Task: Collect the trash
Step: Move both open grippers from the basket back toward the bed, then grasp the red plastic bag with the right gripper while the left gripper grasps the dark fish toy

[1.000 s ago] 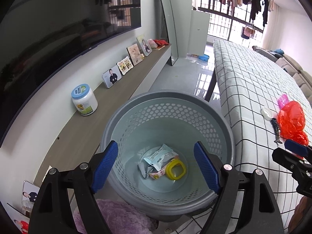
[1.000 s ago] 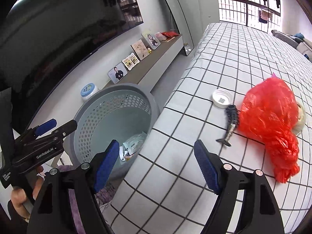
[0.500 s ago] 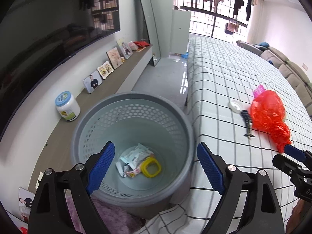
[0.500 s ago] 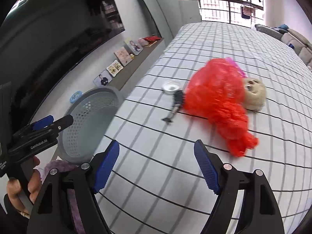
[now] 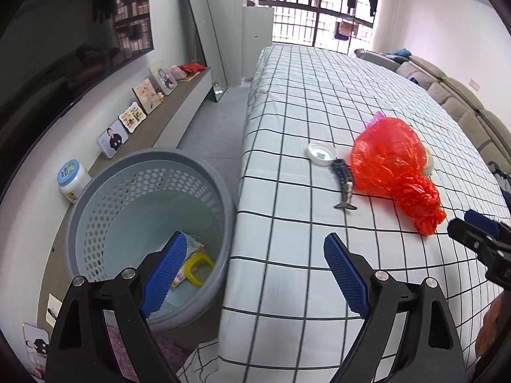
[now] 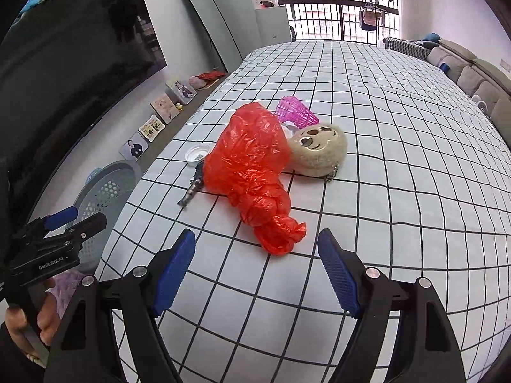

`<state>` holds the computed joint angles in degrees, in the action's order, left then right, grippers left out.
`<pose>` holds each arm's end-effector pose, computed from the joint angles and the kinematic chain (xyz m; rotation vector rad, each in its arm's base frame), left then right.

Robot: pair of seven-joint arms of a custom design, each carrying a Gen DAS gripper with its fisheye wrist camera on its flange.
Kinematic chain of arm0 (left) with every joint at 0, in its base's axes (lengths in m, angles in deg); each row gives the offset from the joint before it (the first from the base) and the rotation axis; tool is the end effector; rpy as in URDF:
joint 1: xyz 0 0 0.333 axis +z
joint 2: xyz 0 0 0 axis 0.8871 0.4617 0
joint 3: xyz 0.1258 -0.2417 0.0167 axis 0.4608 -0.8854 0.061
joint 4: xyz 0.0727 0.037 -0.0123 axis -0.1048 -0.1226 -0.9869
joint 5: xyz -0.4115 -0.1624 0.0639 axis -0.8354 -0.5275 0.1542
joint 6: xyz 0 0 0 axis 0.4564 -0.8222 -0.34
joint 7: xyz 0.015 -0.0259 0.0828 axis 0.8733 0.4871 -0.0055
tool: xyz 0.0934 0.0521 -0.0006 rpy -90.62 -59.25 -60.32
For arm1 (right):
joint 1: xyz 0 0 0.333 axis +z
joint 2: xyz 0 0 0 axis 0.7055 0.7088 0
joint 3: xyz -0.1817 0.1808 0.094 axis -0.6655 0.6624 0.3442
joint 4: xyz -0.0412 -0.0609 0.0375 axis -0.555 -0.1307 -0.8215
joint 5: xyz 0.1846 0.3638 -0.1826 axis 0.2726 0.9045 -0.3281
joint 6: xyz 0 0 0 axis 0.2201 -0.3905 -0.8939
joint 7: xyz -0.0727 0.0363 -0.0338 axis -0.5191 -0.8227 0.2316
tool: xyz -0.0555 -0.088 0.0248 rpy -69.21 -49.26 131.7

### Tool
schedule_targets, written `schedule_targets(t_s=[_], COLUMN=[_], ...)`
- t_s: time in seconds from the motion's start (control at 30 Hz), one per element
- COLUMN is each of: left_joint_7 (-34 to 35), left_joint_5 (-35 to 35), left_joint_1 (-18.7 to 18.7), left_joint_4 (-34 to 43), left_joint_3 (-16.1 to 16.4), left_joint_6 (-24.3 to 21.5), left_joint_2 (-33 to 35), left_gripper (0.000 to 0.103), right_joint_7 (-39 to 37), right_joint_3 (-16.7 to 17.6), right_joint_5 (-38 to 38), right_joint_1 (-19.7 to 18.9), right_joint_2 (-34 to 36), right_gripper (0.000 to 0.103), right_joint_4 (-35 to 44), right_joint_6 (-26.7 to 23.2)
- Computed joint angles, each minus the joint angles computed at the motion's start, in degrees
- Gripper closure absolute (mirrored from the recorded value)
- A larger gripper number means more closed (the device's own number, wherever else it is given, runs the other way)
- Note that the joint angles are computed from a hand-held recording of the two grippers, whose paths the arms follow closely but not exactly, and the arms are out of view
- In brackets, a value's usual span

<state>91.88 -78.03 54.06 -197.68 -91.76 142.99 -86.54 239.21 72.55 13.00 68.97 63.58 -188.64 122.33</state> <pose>0.6215 -0.2061 0.4834 -1.4588 2.2350 -0.8376 0.5060 0.3615 0.4869 -1.4858 2.0414 -0.5850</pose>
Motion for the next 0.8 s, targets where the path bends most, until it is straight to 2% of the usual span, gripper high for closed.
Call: schedule_targets(t_s=[0.43,0.8], left_joint_7=[-1.1,-1.8], left_joint_5=[1.6,2.4], left_joint_1=[-0.3,-0.1], left_joint_4=[0.5,1.6], left_joint_3=[-0.2,-0.3], left_joint_6=[-0.6,-1.2], left_joint_2=[0.6,1.8], left_gripper=[0.015,0.015], right_joint_7=[-12.1,-13.5], right_joint_3=[-3.2,-6.0], right_joint_5=[4.6,3.3], right_joint_1=[0.2,2.4], right_joint_2=[9.2,15.6], right_gripper=[0.027,0.029], right_joint_4=[8.9,15.1], right_joint_6=[-0.6,-1.8])
